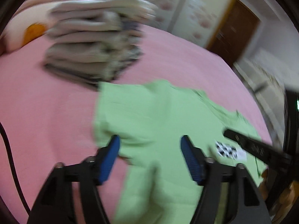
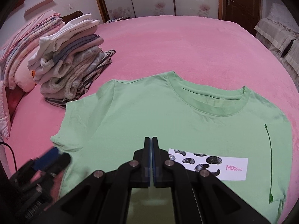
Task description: Fold small clothes
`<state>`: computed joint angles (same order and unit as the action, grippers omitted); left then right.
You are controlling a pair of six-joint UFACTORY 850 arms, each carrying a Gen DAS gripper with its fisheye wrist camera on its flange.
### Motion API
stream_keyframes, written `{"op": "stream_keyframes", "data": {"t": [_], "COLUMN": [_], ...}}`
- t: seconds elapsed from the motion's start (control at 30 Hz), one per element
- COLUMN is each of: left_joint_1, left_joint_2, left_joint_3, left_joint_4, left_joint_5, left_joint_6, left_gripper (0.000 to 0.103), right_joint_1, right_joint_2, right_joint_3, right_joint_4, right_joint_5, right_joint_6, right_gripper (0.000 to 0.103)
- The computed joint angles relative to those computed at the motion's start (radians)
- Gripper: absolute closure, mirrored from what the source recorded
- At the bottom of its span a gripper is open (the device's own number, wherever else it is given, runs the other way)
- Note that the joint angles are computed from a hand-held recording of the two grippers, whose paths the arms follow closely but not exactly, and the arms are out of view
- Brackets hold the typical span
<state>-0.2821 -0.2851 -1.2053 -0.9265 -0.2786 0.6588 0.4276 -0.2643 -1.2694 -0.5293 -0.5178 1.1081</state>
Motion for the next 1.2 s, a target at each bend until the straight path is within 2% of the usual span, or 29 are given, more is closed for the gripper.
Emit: {"op": "stream_keyframes", "data": {"t": [0.13,0.3,0.43,0.6,0.63,0.67,0.7,0.73,0.77,0.83,0.93,1.03,1.2], "left_joint_1": [0.076,0.115,0.146,0.139,0.141,0.142,0.155,0.163,0.17,0.161,0.118,0.051,-0.069], "left_joint_2": [-0.002,-0.033,-0.085,-0.139,-0.15,-0.168,-0.184,-0.212,-0.221,-0.212,-0.156,-0.102,-0.05], "left_joint_3": [0.006,0.001,-0.015,-0.038,-0.042,-0.055,-0.069,-0.088,-0.092,-0.08,-0.051,-0.044,-0.045], "left_joint_4": [0.049,0.069,-0.125,-0.245,-0.281,-0.315,-0.337,-0.361,-0.377,-0.413,-0.396,-0.279,-0.015], "left_joint_5": [-0.061,-0.11,-0.238,-0.256,-0.264,-0.272,-0.318,-0.387,-0.413,-0.38,-0.24,-0.074,0.1], "left_joint_6": [-0.117,-0.179,-0.036,0.085,0.113,0.137,0.161,0.162,0.153,0.172,0.206,0.189,0.171], "left_gripper": [0.033,0.033,0.034,0.035,0.04,0.051,0.086,0.094,0.094,0.095,0.095,0.095,0.095], "right_joint_1": [0.011,0.036,0.051,0.058,0.057,0.057,0.057,0.056,0.055,0.052,0.049,0.046,0.029], "right_joint_2": [-0.018,-0.045,-0.062,-0.073,-0.073,-0.074,-0.073,-0.072,-0.07,-0.067,-0.059,-0.047,-0.022], "right_joint_3": [-0.014,-0.038,-0.057,-0.068,-0.068,-0.069,-0.067,-0.064,-0.061,-0.054,-0.043,-0.031,-0.005], "right_joint_4": [0.027,0.046,0.059,0.059,0.062,0.06,0.059,0.059,0.059,0.057,0.047,0.032,0.018], "right_joint_5": [0.025,0.041,0.051,0.054,0.056,0.055,0.057,0.059,0.061,0.064,0.067,0.065,0.063], "right_joint_6": [-0.03,-0.06,-0.08,-0.089,-0.091,-0.088,-0.085,-0.082,-0.08,-0.075,-0.064,-0.054,-0.038], "right_gripper": [0.102,0.102,0.102,0.102,0.102,0.102,0.102,0.102,0.102,0.102,0.102,0.102,0.102]}}
